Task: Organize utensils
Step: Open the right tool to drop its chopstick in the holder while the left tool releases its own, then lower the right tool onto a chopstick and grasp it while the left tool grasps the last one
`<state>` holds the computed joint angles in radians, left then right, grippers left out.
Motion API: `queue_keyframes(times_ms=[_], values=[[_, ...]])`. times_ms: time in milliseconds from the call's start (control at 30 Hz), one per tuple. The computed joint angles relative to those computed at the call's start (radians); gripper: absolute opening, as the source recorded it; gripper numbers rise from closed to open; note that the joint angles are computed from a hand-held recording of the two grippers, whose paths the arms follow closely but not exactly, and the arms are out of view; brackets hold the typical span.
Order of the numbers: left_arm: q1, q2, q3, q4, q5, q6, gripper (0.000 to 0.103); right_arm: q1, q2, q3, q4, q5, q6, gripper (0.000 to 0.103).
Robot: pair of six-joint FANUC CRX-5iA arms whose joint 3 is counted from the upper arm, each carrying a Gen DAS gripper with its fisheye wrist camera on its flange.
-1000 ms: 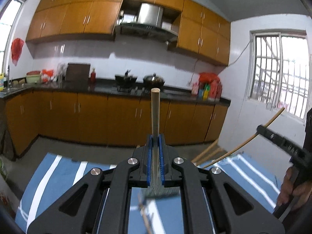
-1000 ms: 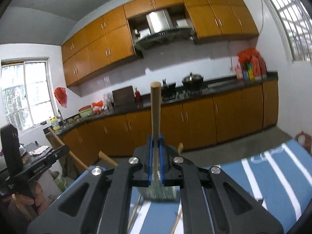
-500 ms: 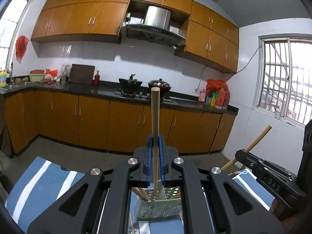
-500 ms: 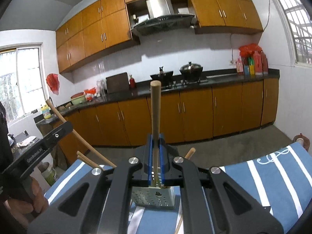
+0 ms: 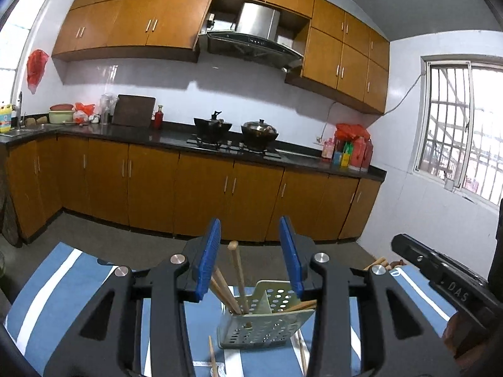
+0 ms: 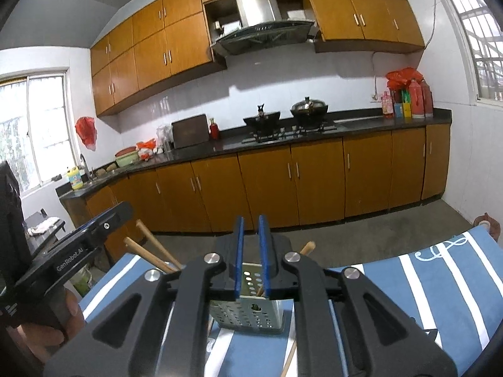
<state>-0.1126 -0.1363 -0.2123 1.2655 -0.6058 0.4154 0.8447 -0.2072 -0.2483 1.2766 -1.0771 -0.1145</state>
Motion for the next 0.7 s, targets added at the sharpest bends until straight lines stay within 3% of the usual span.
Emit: queue_keyframes(times_ms=[200,333,467,600,700], values=[[0.052,-0.042,-0.038,0.02,-0.04,-0.015,0.039,0.094,-0.067,-0.087,0.051,-0.125,-0.072,0.016],[0.119,-0.078,-0.094,-0.067,-0.08,0.017,0.039,0.159,-0.095,-0.151,-0.041,-0.223,-0.117,0.016],[0.168,-0.082,-0.125,-0.241,-0.118,0.097,0.039,0.178,-0.1,-0.198,-0.221,-0.217,-0.158,0.016],[0.208,-0.055,-0.131,-0.437,-0.192,0.238,0.039,0.186,-0.076,-0.233,-0.371,-0.135,-0.187,0.016],[0.219,-0.055,-0.153,-0.506,-0.202,0.28,0.039,0.189,-0.043,-0.229,-0.447,-0.078,-0.176,0.016]])
